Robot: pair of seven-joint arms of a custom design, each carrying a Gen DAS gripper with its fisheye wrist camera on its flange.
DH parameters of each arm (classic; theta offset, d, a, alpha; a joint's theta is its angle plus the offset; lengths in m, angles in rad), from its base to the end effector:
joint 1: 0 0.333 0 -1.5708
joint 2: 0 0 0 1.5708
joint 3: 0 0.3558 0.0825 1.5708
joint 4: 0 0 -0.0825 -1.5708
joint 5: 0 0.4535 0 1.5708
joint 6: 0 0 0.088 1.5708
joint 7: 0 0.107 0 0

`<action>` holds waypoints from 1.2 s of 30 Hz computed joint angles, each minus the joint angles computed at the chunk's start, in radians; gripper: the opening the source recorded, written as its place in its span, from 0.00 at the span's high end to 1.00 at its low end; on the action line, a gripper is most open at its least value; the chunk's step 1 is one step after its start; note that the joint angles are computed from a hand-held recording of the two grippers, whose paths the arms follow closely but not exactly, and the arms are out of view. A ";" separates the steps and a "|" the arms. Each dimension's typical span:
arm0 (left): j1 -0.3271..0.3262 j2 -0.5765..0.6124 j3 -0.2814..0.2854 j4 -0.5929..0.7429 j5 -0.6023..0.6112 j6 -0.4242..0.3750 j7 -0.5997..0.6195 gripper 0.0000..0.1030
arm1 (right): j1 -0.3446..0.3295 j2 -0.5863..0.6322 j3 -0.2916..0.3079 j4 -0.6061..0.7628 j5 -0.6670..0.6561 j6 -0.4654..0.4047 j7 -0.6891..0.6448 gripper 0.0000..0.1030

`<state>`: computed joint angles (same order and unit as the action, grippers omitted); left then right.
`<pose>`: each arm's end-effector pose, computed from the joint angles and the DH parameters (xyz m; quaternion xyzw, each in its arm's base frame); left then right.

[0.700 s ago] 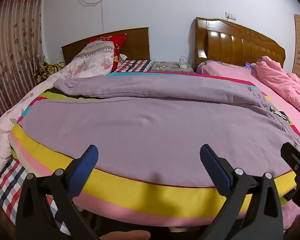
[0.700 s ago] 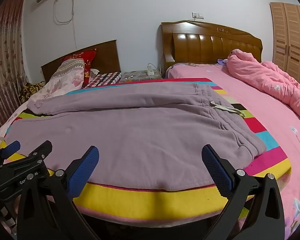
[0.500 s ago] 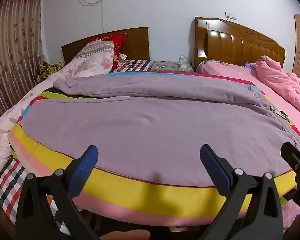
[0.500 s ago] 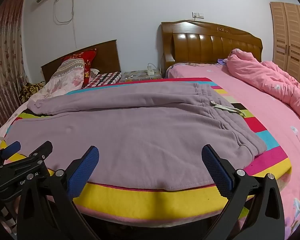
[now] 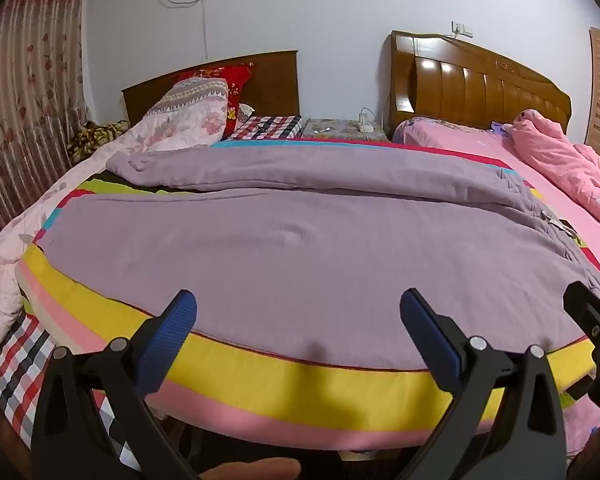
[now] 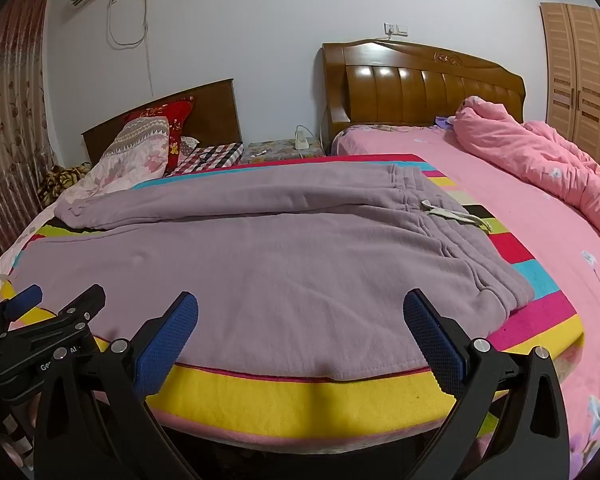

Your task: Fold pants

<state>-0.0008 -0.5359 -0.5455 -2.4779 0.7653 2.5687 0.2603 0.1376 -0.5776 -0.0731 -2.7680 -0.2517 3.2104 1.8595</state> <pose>0.4041 -0.2799 0.5127 -0.6877 0.5654 -0.2641 0.3710 0.4251 0.0497 0.4968 -0.6255 0.6094 -0.3054 0.3797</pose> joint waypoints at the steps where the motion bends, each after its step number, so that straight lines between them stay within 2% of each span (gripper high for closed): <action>1: 0.000 0.001 -0.001 -0.001 0.001 0.000 -0.003 0.01 | 0.001 0.000 0.000 0.000 0.000 -0.001 0.000 0.04; 3: -0.014 -0.005 0.011 -0.002 -0.013 0.000 0.015 0.01 | 0.001 0.000 0.000 0.000 0.001 -0.001 -0.001 0.04; 36: -0.009 -0.008 0.004 -0.005 -0.045 -0.009 0.038 0.01 | -0.029 0.019 0.027 0.004 -0.004 -0.002 0.015 0.04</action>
